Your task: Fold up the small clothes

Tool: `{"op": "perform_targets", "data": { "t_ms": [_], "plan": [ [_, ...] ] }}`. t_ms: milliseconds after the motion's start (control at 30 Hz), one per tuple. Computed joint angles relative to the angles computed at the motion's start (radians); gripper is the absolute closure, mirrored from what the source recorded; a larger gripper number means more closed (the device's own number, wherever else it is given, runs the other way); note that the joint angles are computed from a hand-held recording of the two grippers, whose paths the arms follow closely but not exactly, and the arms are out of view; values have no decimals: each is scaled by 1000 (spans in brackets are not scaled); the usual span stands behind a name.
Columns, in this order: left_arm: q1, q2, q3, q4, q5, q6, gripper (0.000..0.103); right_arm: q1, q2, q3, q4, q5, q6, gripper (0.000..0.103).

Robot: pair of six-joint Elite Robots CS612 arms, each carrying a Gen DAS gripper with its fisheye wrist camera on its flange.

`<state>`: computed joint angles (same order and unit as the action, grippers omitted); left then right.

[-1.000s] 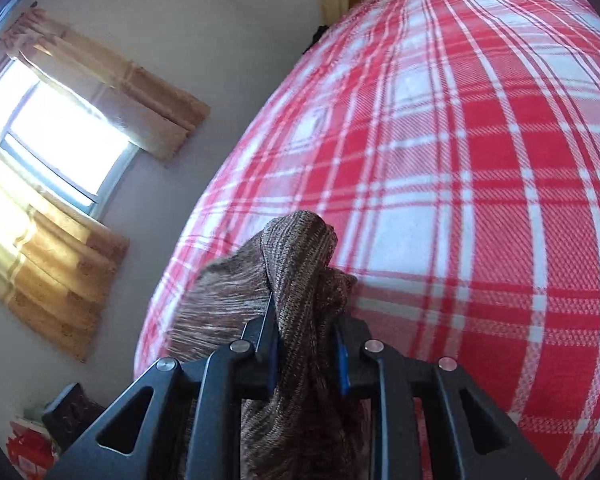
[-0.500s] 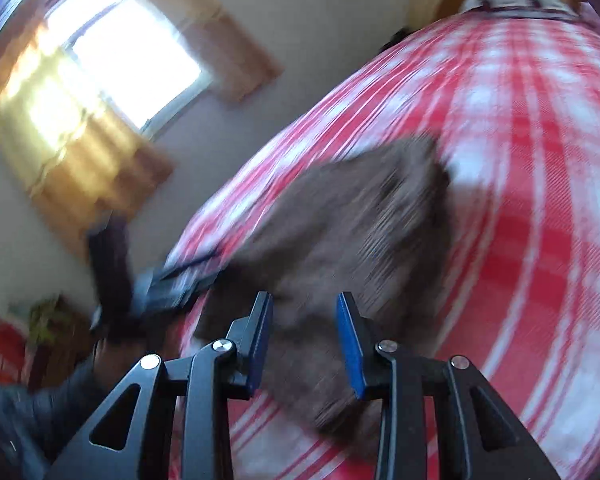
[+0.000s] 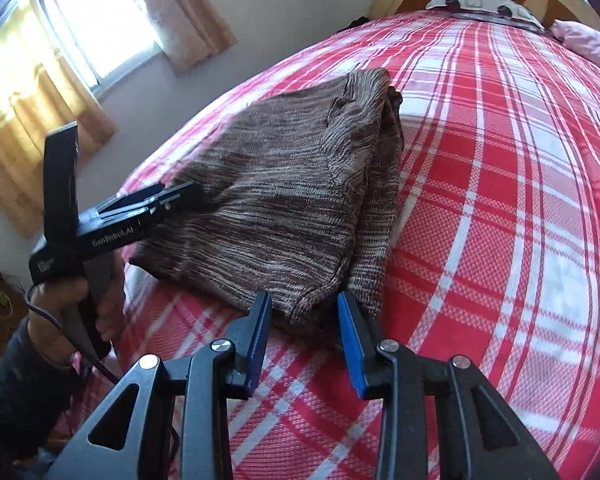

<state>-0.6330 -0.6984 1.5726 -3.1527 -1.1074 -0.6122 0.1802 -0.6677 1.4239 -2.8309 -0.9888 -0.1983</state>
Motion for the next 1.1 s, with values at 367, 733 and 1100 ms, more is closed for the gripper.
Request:
{"op": "perform_targets", "data": {
  "t_ms": [367,733,1100],
  "plan": [
    [1,-4,1,61,-28,-6,2,-5,-13,4,-10,-91,11,95],
    [-8,-8,8,83,-7,-8,1,9,-13,-5,-171,-93,47,57],
    [-10,-10,10,87,2,-10,0,22,84,-162,8,-59,43,55]
  ]
}}
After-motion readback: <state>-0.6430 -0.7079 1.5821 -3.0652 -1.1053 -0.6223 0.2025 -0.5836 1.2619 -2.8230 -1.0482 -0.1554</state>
